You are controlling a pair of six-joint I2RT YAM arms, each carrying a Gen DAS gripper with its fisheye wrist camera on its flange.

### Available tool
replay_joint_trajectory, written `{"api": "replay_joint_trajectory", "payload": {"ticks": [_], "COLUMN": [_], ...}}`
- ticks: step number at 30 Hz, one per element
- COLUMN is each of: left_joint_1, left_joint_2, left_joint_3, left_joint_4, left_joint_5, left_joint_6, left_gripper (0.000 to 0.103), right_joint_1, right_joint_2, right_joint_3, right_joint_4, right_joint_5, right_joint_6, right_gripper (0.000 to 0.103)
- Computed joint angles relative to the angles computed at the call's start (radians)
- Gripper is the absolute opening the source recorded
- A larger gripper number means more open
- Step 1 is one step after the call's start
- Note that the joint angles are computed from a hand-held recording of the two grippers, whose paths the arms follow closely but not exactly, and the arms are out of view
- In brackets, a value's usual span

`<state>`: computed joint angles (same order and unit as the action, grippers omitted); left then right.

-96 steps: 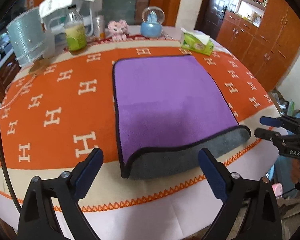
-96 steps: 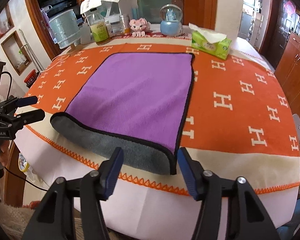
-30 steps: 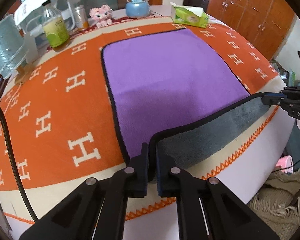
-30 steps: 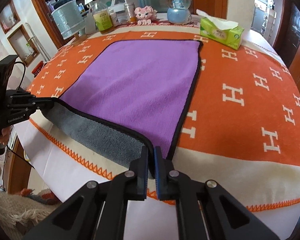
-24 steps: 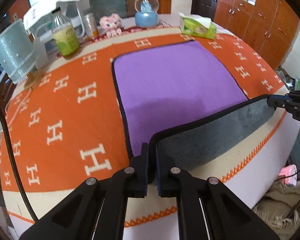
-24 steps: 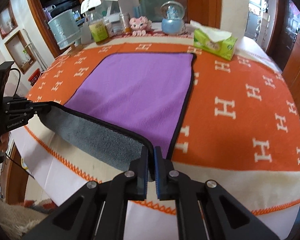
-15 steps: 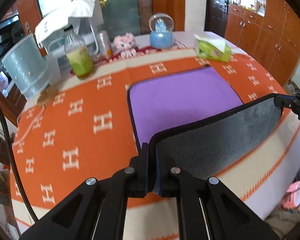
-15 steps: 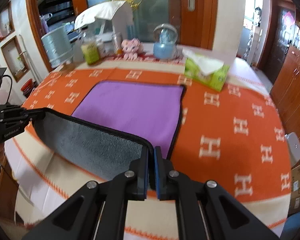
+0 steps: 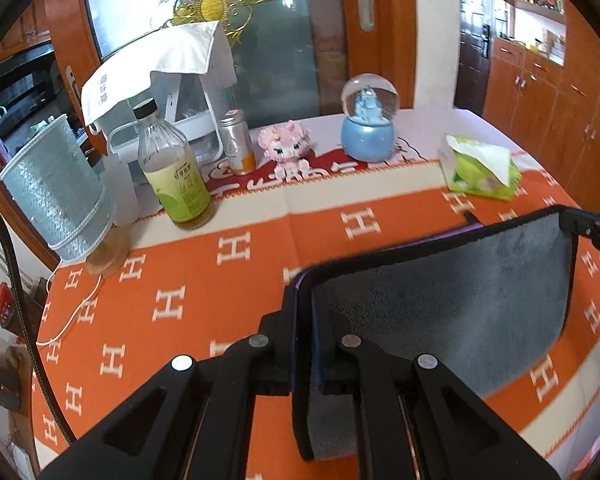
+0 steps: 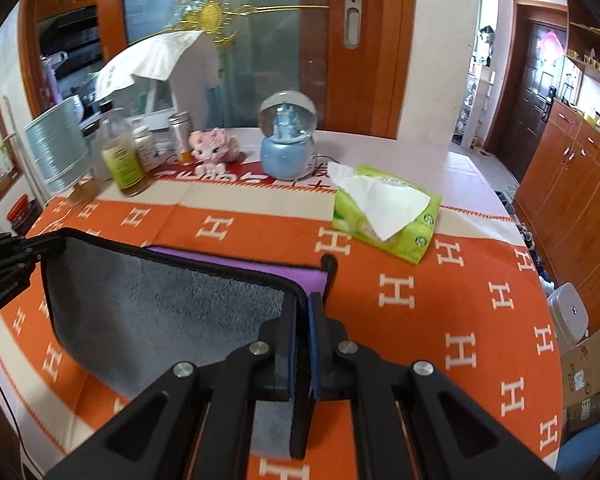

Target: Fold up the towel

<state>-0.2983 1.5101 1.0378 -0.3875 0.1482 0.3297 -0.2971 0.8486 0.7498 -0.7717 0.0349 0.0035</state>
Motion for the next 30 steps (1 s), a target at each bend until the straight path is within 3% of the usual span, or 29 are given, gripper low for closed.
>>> {"api": "replay_joint_trajectory", "payload": {"ticks": [15, 30], "left_joint_1": [-0.095, -0.127], "left_joint_2": [0.361, 0.500], "left_joint_3": [0.171, 0.255], "left_joint_4": [0.118, 0.114], "left_joint_5": [-0.160, -0.226], "left_joint_6": [-0.140, -0.211], "left_gripper": [0.004, 0.005], "right_joint_1": [-0.006, 0.012], "right_joint_2": [0.364, 0.565], "right_joint_3": [0.005, 0.012], "right_joint_4": [0.281, 0.381], "right_joint_5": [0.059, 0.117], "right_joint_6": [0.009, 0.057], "right_gripper": [0.005, 0.005]}}
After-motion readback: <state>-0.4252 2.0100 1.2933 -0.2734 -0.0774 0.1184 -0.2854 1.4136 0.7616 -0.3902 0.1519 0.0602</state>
